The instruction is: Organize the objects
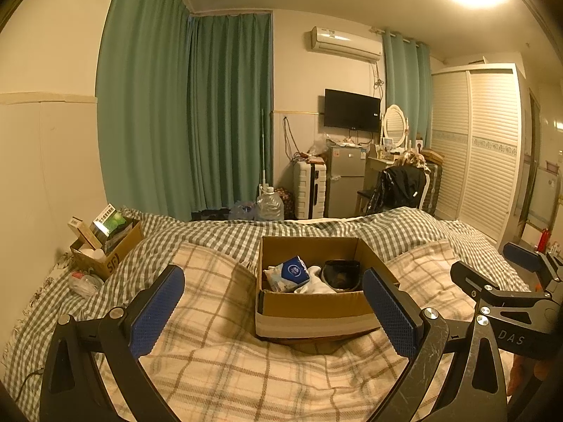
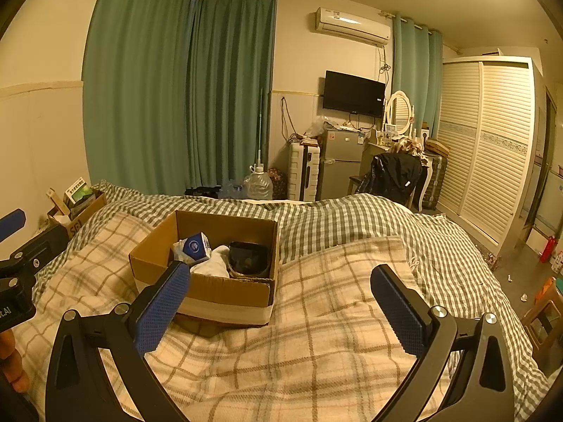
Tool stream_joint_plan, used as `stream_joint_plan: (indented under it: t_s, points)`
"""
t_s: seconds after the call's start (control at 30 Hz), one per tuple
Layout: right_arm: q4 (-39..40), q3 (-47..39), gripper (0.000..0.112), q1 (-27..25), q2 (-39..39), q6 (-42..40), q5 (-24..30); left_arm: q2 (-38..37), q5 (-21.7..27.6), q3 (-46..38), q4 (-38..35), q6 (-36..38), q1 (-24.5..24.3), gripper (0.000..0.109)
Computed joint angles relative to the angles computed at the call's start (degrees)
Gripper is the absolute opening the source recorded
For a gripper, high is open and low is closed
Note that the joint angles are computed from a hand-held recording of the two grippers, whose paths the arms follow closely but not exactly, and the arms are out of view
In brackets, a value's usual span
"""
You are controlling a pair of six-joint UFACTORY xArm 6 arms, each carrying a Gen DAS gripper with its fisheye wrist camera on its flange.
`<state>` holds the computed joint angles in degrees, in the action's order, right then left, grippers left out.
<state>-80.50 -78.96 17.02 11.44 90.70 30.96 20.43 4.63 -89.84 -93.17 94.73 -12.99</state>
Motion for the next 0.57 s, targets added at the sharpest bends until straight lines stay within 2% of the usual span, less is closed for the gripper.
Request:
stream_joint_plan:
  t_s: [0.43,0.53,0.57]
  points:
    - [1.06,-0.27,0.103,0.12,0.56,-1.18,-0.3,0.43,0.01,0.21,3.3,-2.96,0.12,0.103]
    - [1.04,-0.33,0.103,0.11,0.6,-1.16,-0.29,0.56,-0.56,-0.56,-1.61,1.52,0.21,0.103]
    - [1.03,-0.32,0.103,0.09,0.58,-1.15,-0.31,0.5,-0.3,-0.4,-0.96,1.03,0.29,0.103]
